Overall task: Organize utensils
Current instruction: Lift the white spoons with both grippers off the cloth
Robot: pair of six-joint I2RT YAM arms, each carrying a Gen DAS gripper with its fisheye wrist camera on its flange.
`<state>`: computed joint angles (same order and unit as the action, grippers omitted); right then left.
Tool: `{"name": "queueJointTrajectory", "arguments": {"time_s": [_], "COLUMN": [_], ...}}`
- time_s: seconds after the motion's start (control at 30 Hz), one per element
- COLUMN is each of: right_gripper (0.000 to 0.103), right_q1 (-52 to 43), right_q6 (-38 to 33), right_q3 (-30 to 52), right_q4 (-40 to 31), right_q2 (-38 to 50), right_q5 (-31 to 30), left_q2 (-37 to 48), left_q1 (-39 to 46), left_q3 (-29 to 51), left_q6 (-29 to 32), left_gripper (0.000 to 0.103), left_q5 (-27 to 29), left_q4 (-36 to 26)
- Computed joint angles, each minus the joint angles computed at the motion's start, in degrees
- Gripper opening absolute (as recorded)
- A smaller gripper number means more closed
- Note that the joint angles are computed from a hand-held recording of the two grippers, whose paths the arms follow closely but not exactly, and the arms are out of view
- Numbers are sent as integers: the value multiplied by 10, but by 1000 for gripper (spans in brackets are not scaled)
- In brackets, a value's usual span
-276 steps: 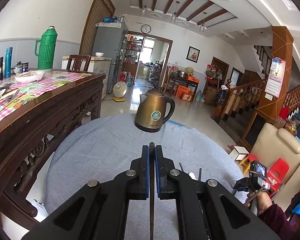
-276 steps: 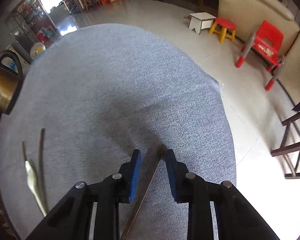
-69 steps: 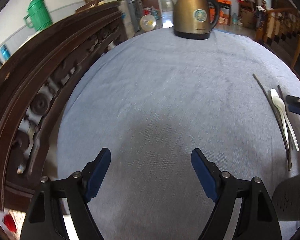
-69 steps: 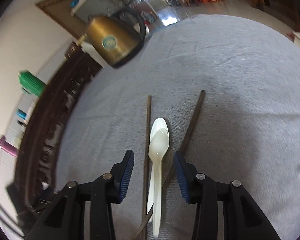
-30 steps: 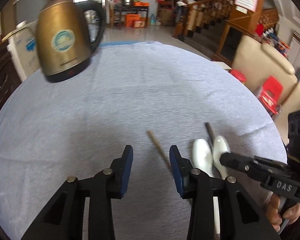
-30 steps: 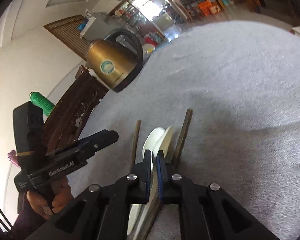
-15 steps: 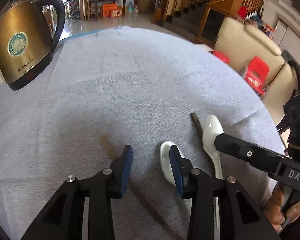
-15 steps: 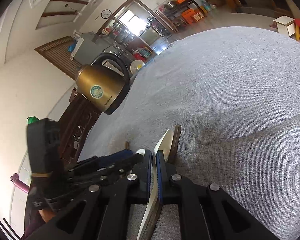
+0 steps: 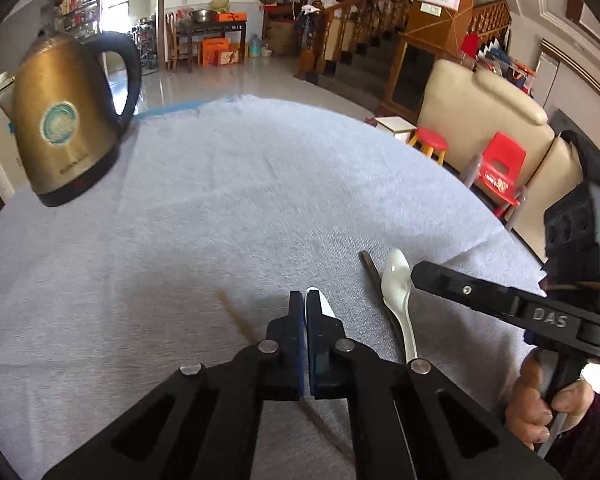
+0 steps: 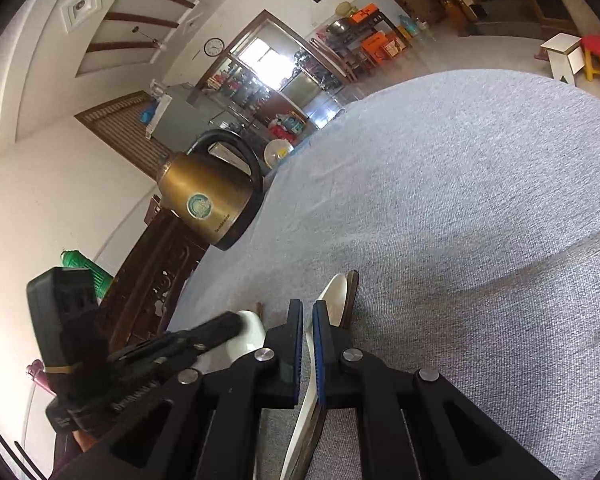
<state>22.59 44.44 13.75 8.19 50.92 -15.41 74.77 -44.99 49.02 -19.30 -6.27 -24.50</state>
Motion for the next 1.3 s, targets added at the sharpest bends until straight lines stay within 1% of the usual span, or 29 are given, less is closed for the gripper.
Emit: {"name": "queueJointTrajectory", "arguments": {"time_s": [0.17, 0.37, 0.47, 0.53, 0.6, 0.7, 0.8, 0.83, 0.87, 0.97, 1.03, 1.07, 1.1, 1.13, 1.2, 1.3], "right_gripper": [6, 6, 6, 7, 8, 10, 10, 11, 15, 23, 28, 33, 37, 46, 51, 51], "right_q1": [3, -5, -13, -21, -35, -37, -12, 6, 18, 70, 94, 101, 109, 115, 123, 140], "right_q6": [2, 2, 10, 15, 22, 18, 1, -11, -20, -62, -87, -96, -112, -124, -142, -174], "right_q3": [2, -1, 8, 7, 4, 4, 15, 29, 40, 95, 141, 156, 186, 210, 243, 298], "right_q4": [-6, -9, -21, -34, -34, -33, -24, -33, -42, -92, -139, -157, -195, -222, -254, -300], "right_q2": [1, 4, 18, 13, 15, 11, 25, 39, 49, 96, 138, 145, 165, 183, 210, 259], "right_q5": [6, -2, -14, -11, -24, -31, -37, -31, -25, 26, 71, 87, 110, 125, 143, 178], "left_q2": [-55, -123, -165, -188, -211, -246, -274, -279, -286, -303, -313, -317, -322, -325, -333, -341], "left_q1": [2, 0, -2, -3, -11, -9, 7, 11, 17, 32, 35, 33, 32, 31, 31, 36], "left_q3": [-9, -19, -26, -32, -41, -57, -63, -65, -68, -78, -84, -86, -88, -89, -92, -94], "left_q6": [-15, -32, -45, -50, -56, -68, -71, -70, -71, -70, -72, -75, -76, -76, -76, -78], "left_gripper": [1, 1, 1, 1, 1, 1, 1, 1, 1, 1, 1, 1, 1, 1, 1, 1], "left_q5": [-21, -45, -55, -59, -69, -65, -61, -60, -57, -49, -45, -44, -44, -44, -41, -35], "left_q4": [-27, -55, -70, -81, -96, -117, -152, -159, -166, -179, -184, -187, -188, -188, -188, -190]}}
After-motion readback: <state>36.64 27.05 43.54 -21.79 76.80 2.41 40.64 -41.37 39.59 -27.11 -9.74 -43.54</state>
